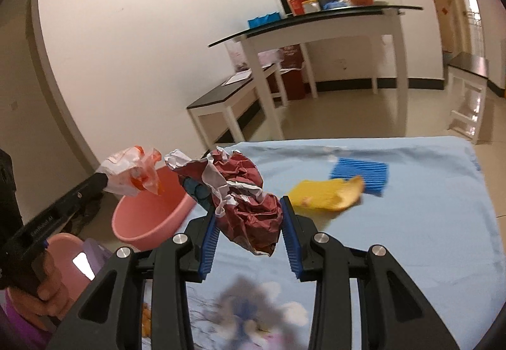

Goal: Collect trash
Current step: 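Carry the bag and red wrapper over the pink bucket and open both tools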

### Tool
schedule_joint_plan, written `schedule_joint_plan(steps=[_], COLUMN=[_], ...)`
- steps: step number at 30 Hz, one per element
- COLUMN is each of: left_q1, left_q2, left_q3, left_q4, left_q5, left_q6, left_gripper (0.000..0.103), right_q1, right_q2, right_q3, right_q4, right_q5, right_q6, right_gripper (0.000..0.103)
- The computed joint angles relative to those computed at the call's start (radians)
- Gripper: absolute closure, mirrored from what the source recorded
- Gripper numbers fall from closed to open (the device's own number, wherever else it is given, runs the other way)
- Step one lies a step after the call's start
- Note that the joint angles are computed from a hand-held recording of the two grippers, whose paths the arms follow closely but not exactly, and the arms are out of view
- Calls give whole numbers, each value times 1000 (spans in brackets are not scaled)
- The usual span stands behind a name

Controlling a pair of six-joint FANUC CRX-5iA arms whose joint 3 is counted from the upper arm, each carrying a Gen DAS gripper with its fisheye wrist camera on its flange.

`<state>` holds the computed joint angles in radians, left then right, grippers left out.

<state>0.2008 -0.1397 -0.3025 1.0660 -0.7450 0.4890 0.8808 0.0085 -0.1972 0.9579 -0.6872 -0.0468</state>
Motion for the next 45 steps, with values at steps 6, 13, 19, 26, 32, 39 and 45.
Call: schedule_joint_plan(steps=[6, 13, 19, 26, 32, 39, 45], left_q1=[42, 93, 134, 167, 185, 195, 210], left_q2=[18, 40, 69, 102, 135, 170, 199], left_q3=[7, 23, 38, 49, 70, 99, 125], left_q4=[-7, -28, -53, -70, -103, -138, -156], left_q5=[13, 21, 16, 7, -8, -38, -90], left_q6=[24, 52, 84, 90, 118, 148, 190], left_gripper=[99, 99, 99, 99, 99, 99, 98], right_q1=[2, 18, 30, 25, 12, -3, -7], right_q2=[109, 252, 364, 454, 525, 586, 603], right_q3=[135, 338, 505, 647, 764, 866, 897], right_q4=[-108, -216, -296, -406, -529, -636, -656], right_q5=[50, 53, 18, -25, -93, -165, -187], right_q6=[117, 304, 445, 545, 631, 694, 704], right_gripper=[66, 66, 66, 66, 66, 61, 56])
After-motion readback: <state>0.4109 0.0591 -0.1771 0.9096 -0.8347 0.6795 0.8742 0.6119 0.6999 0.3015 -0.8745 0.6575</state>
